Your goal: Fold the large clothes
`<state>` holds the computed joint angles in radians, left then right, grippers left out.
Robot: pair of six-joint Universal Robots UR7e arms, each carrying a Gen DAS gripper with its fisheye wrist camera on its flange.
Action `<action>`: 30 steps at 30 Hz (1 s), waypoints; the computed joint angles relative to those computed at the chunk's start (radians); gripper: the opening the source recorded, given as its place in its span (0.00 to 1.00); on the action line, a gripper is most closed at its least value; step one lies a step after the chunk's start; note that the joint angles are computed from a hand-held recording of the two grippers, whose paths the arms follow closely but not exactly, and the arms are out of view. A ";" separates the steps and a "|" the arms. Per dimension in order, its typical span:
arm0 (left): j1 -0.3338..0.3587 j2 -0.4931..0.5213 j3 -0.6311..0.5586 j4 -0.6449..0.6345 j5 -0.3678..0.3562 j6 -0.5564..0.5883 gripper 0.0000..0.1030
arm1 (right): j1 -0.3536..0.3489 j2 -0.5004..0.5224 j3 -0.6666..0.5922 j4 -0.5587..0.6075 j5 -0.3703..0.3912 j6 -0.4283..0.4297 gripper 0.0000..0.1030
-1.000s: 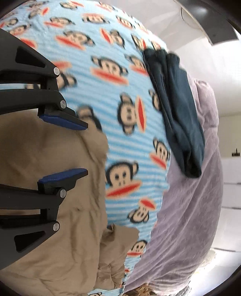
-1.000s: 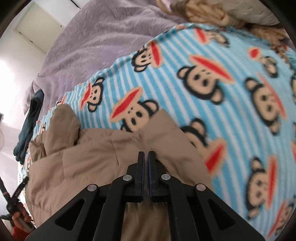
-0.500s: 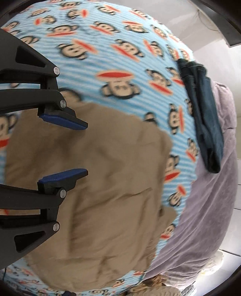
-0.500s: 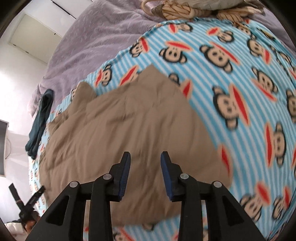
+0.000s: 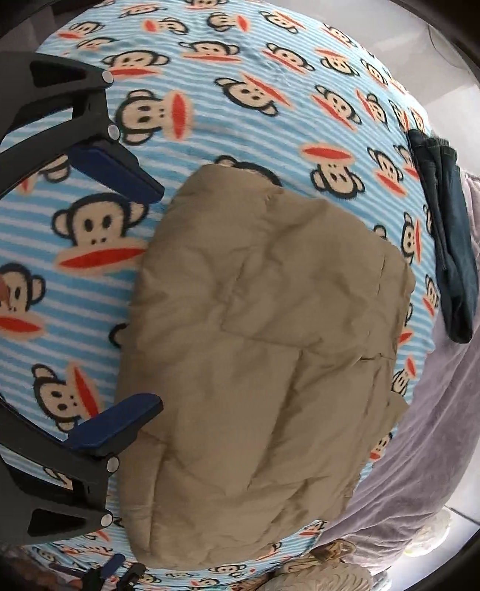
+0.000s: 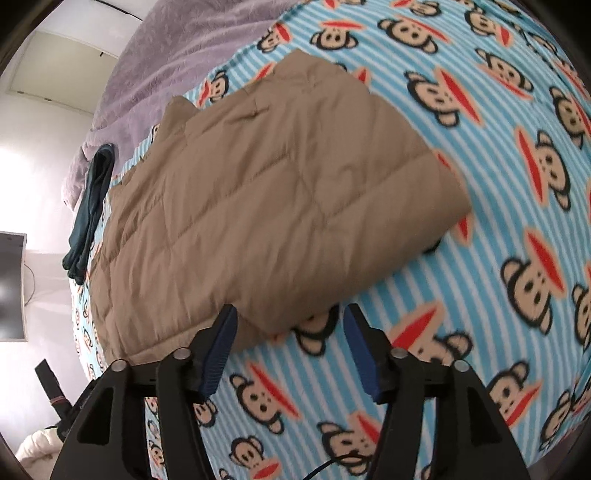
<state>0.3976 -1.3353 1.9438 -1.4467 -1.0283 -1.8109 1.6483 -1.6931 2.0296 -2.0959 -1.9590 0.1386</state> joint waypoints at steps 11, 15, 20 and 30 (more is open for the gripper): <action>-0.014 0.021 0.000 -0.002 -0.037 -0.005 1.00 | -0.017 -0.009 0.024 0.037 0.028 0.029 0.80; -0.012 0.022 0.008 -0.017 -0.046 -0.006 1.00 | -0.039 -0.014 0.042 0.036 0.064 0.041 1.00; -0.011 0.029 0.006 -0.014 -0.041 -0.003 1.00 | -0.051 -0.023 0.069 -0.007 0.101 0.039 1.00; -0.002 0.034 0.004 0.030 -0.052 -0.006 1.00 | -0.110 -0.035 0.091 -0.012 0.154 0.088 1.00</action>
<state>0.3956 -1.3009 1.9474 -1.4169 -1.0805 -1.8172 1.5381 -1.7280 2.1210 -2.1081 -1.8049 0.2262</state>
